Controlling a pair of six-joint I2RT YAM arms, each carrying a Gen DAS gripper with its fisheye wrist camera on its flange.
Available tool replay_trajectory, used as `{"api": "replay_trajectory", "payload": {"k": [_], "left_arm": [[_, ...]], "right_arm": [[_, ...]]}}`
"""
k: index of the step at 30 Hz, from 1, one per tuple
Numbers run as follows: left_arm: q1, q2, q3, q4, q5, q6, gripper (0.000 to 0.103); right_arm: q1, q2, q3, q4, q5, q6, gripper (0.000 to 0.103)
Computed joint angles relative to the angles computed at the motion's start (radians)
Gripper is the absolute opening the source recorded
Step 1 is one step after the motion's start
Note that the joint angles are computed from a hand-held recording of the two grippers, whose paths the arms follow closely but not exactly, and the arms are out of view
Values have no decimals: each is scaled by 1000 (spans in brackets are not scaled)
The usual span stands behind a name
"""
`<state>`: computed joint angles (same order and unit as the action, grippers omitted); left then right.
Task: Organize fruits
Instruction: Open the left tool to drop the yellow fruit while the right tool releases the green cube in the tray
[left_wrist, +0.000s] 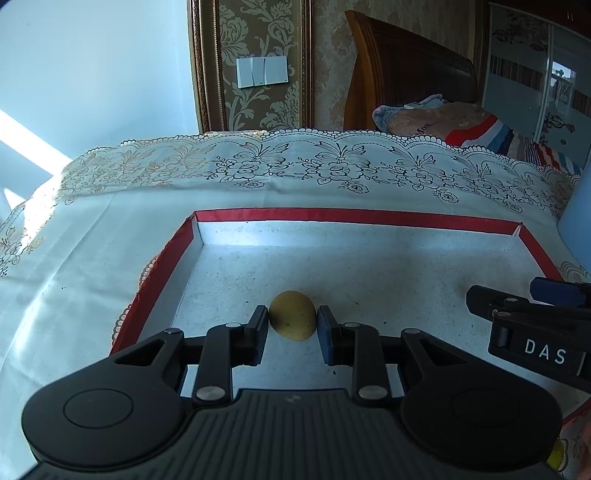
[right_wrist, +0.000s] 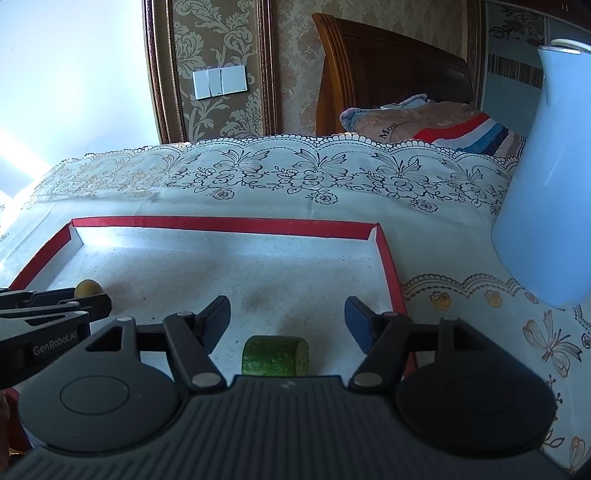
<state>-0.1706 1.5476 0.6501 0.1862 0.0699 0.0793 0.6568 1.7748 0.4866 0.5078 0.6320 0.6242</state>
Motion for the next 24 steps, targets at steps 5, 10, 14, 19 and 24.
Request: {"api": "replay_trajectory", "payload": {"k": [5,10,14,19,24], "left_arm": [[13,-17,-15,13,11,-10,28],[9,-70,-59,48,-9,11,28],[14,-160,-123,83,1,32,28],[30,-217,-155,65,36,38,28],[44,-242,-171,47,51,47,28]], "right_arm": [[5,-10,-8,1,3,3,74],[20,-24,-18,-3,28,8,82],[38,-50,-41,4,50,14,89],[49,-66,-53,2,63,17,92],[54,-73,-61,5,67,21,95]]}}
